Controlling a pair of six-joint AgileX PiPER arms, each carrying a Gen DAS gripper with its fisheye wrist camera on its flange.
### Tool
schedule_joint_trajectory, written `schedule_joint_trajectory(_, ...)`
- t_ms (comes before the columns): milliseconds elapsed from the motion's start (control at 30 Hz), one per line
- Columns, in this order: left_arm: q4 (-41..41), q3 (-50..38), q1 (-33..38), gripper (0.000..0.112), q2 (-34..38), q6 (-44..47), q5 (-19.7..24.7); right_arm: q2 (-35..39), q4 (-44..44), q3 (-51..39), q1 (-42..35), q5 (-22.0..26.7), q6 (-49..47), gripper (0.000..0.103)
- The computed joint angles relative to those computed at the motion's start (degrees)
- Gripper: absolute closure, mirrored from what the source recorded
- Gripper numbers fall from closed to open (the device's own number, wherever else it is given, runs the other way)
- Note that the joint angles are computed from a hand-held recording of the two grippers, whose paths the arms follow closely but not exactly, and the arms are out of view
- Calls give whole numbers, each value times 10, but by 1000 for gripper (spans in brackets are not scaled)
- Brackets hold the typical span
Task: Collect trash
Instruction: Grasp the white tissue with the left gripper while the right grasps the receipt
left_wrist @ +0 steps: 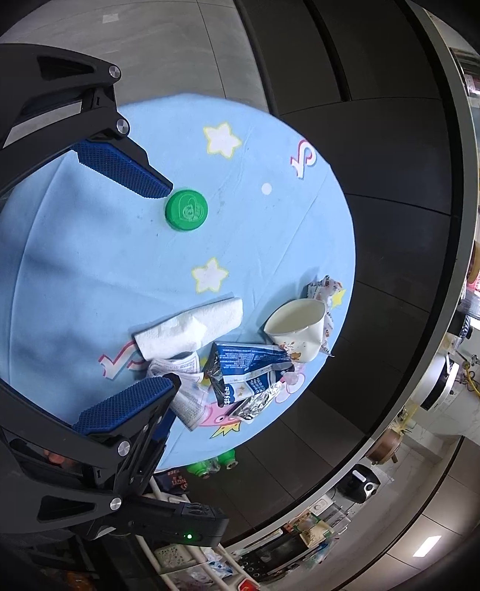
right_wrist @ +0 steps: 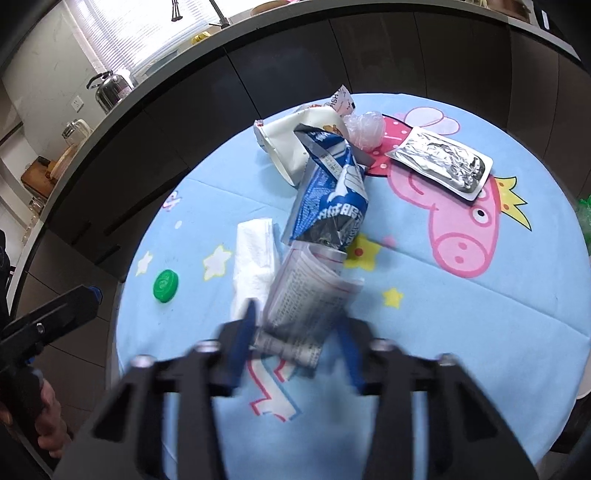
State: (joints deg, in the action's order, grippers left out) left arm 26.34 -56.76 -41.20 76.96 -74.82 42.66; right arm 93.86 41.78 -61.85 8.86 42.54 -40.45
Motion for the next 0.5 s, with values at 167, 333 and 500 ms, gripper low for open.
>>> schedule_joint_trajectory(167,-41,-8,19,25,39,18,-62,-37,4,30,-29,-12,-41,73)
schedule_joint_trajectory(333,-70,-76,23,46,140,63,-72,-66,13,44,-77,-5,-72,73)
schedule_joint_trajectory(500,-59,-152,21,65,231,74,-41,-65,34,47,-113,9,-101,72)
